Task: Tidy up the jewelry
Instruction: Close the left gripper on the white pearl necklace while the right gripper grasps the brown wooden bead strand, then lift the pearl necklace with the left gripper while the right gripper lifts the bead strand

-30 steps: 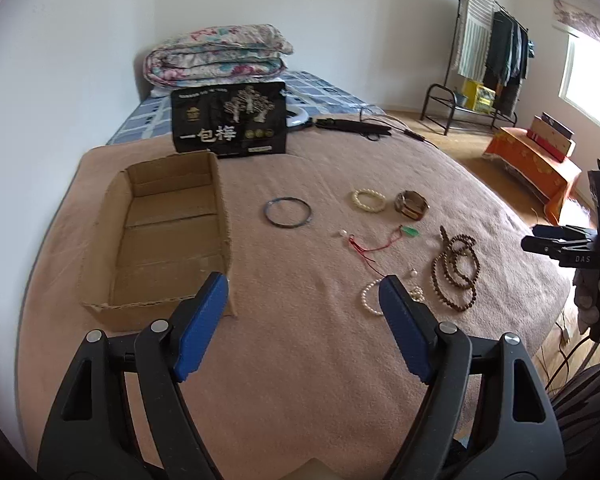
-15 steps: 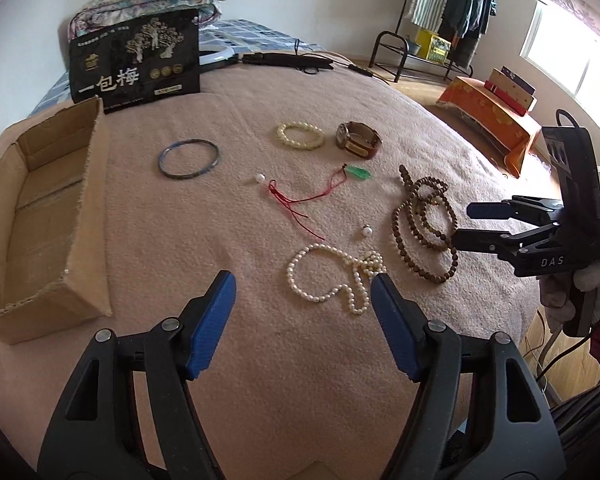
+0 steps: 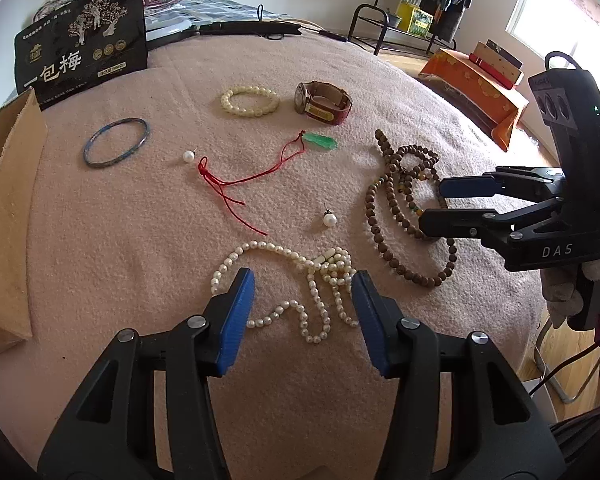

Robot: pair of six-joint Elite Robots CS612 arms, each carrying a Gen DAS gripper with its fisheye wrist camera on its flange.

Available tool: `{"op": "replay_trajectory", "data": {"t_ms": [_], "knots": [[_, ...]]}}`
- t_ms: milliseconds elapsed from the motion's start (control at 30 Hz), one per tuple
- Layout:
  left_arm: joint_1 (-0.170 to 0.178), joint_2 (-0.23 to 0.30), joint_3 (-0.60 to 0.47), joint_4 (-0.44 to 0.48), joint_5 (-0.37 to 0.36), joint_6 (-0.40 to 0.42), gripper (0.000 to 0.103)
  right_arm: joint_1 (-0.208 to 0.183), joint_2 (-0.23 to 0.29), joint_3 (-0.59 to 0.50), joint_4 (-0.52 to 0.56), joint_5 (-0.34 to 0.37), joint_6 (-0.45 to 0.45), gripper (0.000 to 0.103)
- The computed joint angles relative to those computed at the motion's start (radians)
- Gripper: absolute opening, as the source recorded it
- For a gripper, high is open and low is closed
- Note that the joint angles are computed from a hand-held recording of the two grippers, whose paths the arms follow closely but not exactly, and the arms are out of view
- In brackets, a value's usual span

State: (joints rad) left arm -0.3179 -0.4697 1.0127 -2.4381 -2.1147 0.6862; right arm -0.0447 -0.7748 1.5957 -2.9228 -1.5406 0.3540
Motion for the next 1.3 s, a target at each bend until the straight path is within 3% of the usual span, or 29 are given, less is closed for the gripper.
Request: {"op": "replay_trajectory", "data": {"t_ms": [333, 500, 633, 733, 900, 1000, 1067, 1300], "knots": [[-0.013, 0.004, 0.013, -0.039, 0.036, 0.015, 0.052, -0.005, 0.023, -0.051, 0.067, 0.0, 0.025, 0.071], [-0.017, 0.005, 0.021, -0.071, 0.043, 0.016, 0.052, -0.001, 0.041, -0.091, 0.111, -0.03, 0.02, 0.074], [-0.017, 0.004, 0.029, -0.094, 0.048, 0.01, 0.045, 0.009, 0.056, -0.129, 0.161, -0.077, -0.011, 0.074], [-0.015, 0.008, 0.023, -0.099, 0.045, -0.008, 0.036, 0.017, 0.062, -0.144, 0.182, -0.111, -0.037, 0.065], [-0.011, 0.015, 0.012, -0.101, 0.037, -0.034, 0.02, 0.013, 0.054, -0.129, 0.166, -0.118, -0.043, 0.028], [-0.009, 0.018, 0.004, -0.091, 0.027, -0.041, 0.017, 0.01, 0.048, -0.116, 0.153, -0.111, -0.044, 0.015], [-0.007, 0.018, 0.003, -0.085, 0.022, -0.045, 0.013, 0.009, 0.044, -0.107, 0.144, -0.108, -0.042, 0.01], [-0.002, 0.011, 0.012, -0.102, 0.017, -0.058, 0.005, -0.007, 0.024, -0.05, 0.052, -0.036, 0.02, 0.008]]}}
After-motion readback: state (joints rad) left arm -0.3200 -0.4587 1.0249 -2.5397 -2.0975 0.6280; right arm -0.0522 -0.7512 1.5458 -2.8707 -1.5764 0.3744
